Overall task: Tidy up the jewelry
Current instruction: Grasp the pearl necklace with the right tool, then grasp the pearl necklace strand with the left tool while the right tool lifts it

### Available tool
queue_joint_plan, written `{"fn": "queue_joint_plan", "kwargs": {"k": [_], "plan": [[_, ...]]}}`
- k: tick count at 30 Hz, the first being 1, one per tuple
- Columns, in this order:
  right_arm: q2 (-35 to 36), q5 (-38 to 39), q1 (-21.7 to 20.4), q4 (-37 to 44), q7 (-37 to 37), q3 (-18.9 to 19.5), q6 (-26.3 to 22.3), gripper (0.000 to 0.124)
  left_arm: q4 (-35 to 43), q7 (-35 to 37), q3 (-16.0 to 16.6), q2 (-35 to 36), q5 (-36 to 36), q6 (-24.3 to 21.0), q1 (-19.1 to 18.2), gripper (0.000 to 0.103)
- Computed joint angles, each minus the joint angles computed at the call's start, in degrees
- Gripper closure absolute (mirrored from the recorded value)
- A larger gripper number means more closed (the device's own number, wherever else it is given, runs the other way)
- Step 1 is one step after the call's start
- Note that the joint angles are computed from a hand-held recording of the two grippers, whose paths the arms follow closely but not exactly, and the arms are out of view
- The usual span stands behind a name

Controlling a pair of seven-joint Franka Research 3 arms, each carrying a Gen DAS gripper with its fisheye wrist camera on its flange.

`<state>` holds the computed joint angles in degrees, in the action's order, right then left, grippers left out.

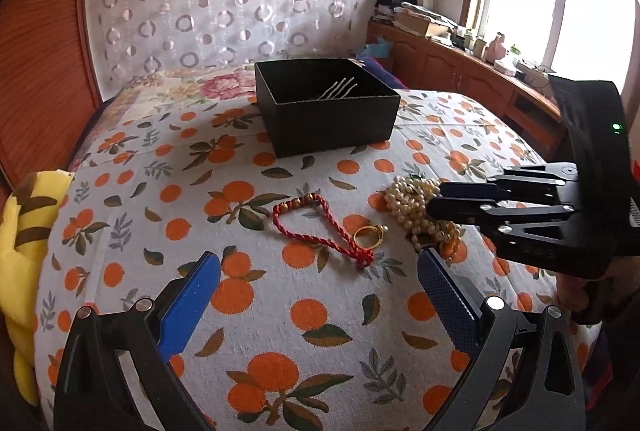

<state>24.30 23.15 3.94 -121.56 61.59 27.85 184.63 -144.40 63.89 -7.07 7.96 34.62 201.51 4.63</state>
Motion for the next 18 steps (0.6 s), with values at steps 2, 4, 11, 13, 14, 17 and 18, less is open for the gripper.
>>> {"fn": "queue_joint_plan", "kwargs": {"k": [2,4,11,13,14,17,18], "plan": [[0.1,-0.1,0.6,0.4,0.2,-0.6,-0.3,0.104,0.0,-0.7,-0.2,0.0,0.8,-0.1,0.5,0.008],[0.1,-0.2,-0.9,0.0,-0.6,0.8,0.2,0.118,-0.1,-1.0,-0.2,0.1,1.1,0.1,0.6,0.008],[-0.5,-4.3,-21.1,-6.2,0.2,19.5,8.8,0.118,-0.1,-1.6,-0.1,0.2,1.2,0.0,0.5,0.008],[-1.4,-7.4,-27.8,-8.7,2.6,25.0,11.6,0.118,0.0,-1.8,-0.2,0.4,1.5,0.4,0.8,0.008],[-2.0,-8.7,-30.2,-9.7,3.9,26.8,12.8,0.118,0.0,-1.5,-0.1,0.5,1.3,0.6,0.6,0.008],[-4.1,-13.7,-38.4,-13.1,8.4,32.5,16.0,0.118,0.0,0.2,0.3,0.6,-0.5,1.2,-0.4,0.008],[-5.0,-14.5,-39.6,-13.7,9.6,33.0,16.7,0.118,0.2,0.0,0.1,0.6,-0.2,1.2,-0.3,0.008]]}}
